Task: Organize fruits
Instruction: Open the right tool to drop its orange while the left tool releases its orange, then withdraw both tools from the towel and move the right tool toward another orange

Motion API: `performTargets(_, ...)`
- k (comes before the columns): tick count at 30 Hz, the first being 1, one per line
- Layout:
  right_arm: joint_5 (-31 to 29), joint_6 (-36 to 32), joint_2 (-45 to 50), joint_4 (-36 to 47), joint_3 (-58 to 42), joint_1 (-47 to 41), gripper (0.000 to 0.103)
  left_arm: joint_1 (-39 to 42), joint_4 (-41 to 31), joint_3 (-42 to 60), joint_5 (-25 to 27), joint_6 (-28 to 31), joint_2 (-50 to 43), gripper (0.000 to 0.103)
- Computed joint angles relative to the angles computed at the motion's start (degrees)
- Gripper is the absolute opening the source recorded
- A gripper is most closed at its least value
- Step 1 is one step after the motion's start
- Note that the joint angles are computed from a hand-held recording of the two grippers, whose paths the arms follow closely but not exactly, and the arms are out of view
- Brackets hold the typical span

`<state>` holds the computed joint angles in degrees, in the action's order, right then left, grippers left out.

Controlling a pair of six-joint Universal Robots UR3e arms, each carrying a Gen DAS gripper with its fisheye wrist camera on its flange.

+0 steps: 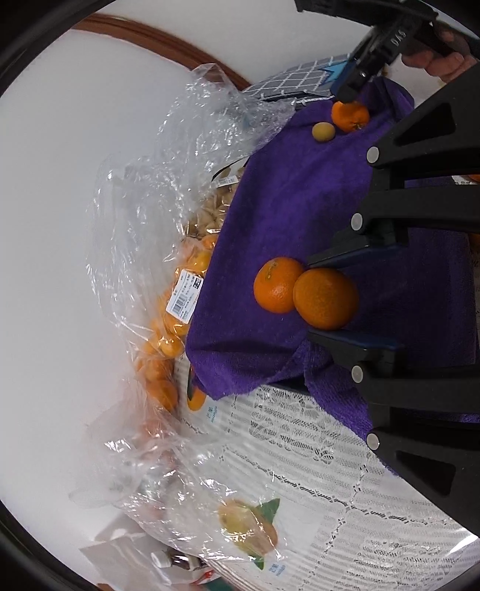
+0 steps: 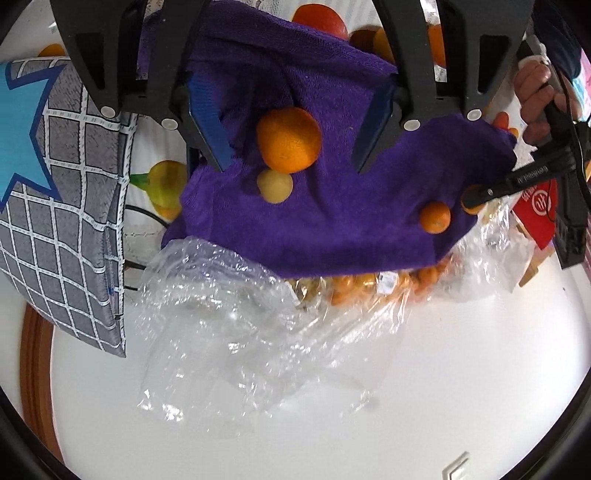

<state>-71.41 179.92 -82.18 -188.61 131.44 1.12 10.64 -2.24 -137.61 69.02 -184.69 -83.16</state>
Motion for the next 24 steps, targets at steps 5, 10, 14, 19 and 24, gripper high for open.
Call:
performTargets(5,-6.8,-1.4,-0.5,-1.7,0.1,3.2,0.067,0.0,1.3,-0.4,-0.3,-0.1,0.1,0.031)
performTargets(10,-8.0,-1.0,-1.4,-4.3,2.0,3.9,0.062,0.5,1.0,-0.7,-0.9,-0.5,0.6,0.036)
performTargets(14,-14.5,-0.7,-1.9,-6.7,1.8,7.7,0.059,0.3,3.3,-1.7,-0.4,-0.8,1.1,0.043)
performTargets(19,-11.8,-1.9,-7.4,-1.5,2.9,8.0,0.049,-1.0,7.4,-3.5,2.8,-0.8,2.2,0.044)
performTargets(24,-7.9,-1.5,-13.6,-3.4,10.6,7.5,0.035,1.0,11.6,-9.0,2.9,-1.5,8.8,0.044)
